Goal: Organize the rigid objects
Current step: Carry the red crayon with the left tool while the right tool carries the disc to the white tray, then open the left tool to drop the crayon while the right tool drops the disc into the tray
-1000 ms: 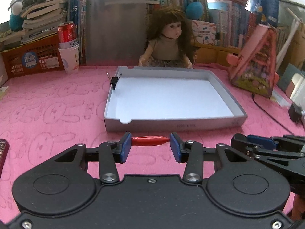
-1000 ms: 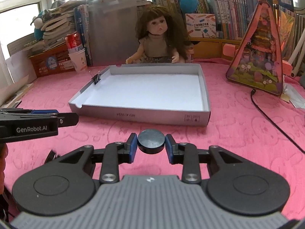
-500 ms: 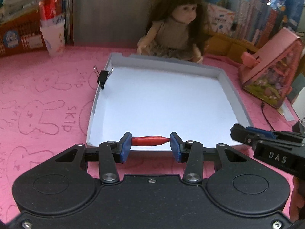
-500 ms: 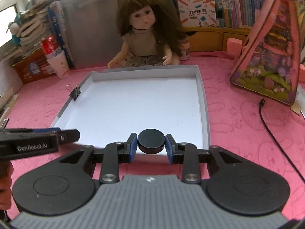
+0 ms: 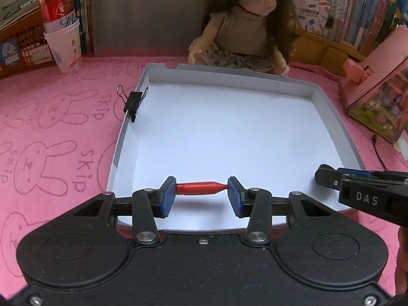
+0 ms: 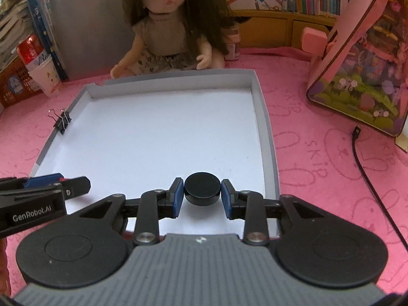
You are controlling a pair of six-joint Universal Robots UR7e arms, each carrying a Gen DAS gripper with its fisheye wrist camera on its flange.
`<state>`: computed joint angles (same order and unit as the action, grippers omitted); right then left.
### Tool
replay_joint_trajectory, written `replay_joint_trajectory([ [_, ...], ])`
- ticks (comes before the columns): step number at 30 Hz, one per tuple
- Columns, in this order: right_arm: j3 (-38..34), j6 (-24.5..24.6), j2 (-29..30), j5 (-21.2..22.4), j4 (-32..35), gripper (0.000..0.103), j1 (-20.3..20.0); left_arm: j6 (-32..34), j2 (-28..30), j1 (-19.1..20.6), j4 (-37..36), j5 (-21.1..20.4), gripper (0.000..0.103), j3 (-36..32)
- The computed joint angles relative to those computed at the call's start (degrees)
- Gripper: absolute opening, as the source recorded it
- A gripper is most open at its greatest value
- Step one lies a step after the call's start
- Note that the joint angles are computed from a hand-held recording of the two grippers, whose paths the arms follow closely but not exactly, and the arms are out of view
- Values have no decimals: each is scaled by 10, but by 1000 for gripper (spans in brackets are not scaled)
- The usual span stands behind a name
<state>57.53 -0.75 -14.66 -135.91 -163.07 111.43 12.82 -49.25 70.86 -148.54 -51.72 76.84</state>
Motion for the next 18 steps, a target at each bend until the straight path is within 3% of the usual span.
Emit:
replay_joint_trajectory([
  [18, -13, -22, 16, -21, 9, 38, -1, 63, 13, 0, -63, 23, 42, 18],
])
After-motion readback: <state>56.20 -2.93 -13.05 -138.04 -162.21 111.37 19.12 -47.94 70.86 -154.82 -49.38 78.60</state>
